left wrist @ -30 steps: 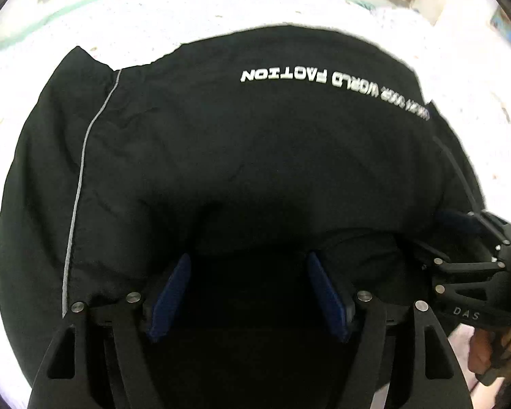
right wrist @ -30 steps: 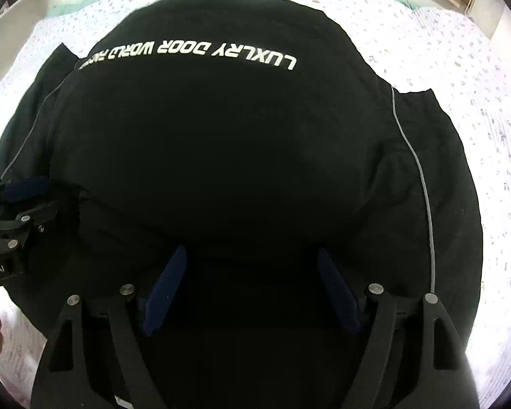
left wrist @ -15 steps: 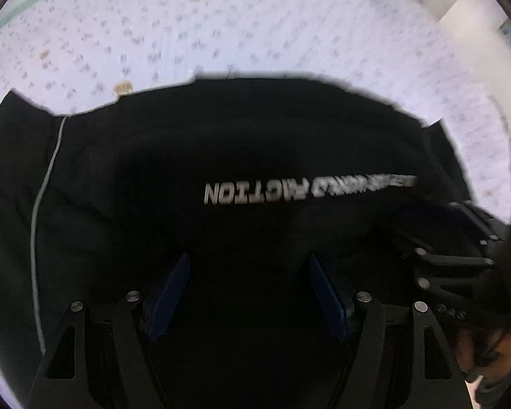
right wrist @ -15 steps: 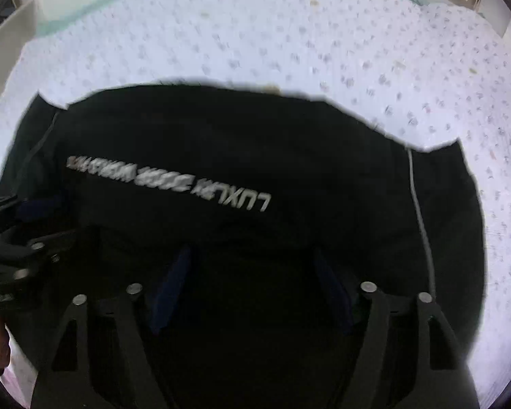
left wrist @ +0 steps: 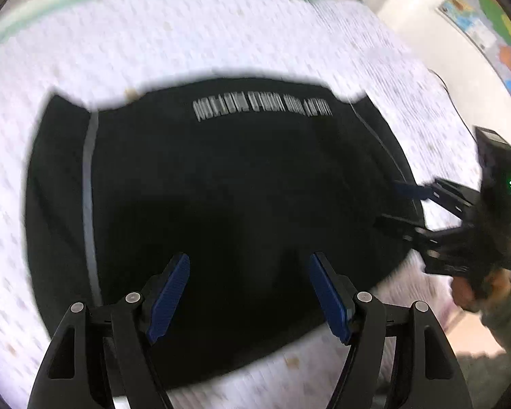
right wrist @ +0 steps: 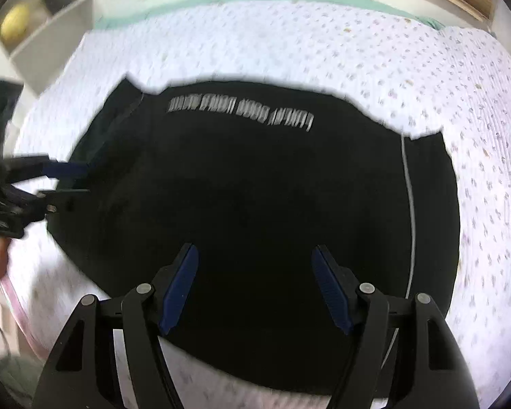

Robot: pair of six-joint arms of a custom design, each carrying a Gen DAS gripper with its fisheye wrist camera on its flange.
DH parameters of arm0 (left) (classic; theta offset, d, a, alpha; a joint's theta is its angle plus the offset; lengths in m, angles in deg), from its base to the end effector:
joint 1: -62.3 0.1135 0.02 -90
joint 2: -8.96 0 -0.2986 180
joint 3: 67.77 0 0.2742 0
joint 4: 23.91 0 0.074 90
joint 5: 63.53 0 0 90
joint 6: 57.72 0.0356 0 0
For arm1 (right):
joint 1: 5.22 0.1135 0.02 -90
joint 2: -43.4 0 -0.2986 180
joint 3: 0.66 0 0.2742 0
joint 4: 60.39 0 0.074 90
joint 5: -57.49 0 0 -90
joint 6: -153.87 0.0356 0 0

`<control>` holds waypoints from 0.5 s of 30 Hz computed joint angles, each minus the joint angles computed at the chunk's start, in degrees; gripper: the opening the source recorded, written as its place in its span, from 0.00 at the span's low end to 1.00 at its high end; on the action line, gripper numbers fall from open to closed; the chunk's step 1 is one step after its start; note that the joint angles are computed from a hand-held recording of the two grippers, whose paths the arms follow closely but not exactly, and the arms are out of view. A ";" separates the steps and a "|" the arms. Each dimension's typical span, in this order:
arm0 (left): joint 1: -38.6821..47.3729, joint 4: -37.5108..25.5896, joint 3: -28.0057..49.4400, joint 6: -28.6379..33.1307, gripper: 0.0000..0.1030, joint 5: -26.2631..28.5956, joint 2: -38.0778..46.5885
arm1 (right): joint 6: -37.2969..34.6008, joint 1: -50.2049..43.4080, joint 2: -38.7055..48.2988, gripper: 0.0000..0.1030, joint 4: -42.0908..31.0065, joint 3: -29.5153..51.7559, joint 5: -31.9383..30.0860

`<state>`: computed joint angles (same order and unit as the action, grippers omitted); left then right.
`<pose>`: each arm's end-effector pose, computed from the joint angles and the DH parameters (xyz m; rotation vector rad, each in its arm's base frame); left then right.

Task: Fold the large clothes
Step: 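Press and smooth the folded jacket flat with both grippers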

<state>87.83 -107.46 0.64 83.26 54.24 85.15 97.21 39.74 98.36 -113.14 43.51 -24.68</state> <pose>0.2038 0.0790 0.2609 0.6100 2.7378 -0.5646 0.1213 0.1143 0.2088 -0.2290 2.6780 0.2563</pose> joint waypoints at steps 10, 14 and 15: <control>-2.16 13.39 -13.43 -6.90 0.74 -4.64 -4.02 | 7.34 5.36 18.04 0.70 11.99 -1.83 1.88; 0.54 7.80 -11.76 -5.46 0.74 -4.73 -7.96 | 9.39 3.17 14.39 0.71 9.20 -1.89 -0.15; 1.82 5.93 -11.03 -4.46 0.74 -4.21 -9.01 | 10.21 3.41 13.17 0.71 7.67 -1.56 0.15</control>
<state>89.64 -101.53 -10.39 78.80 50.03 76.13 107.42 43.15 111.53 -105.47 41.95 -24.54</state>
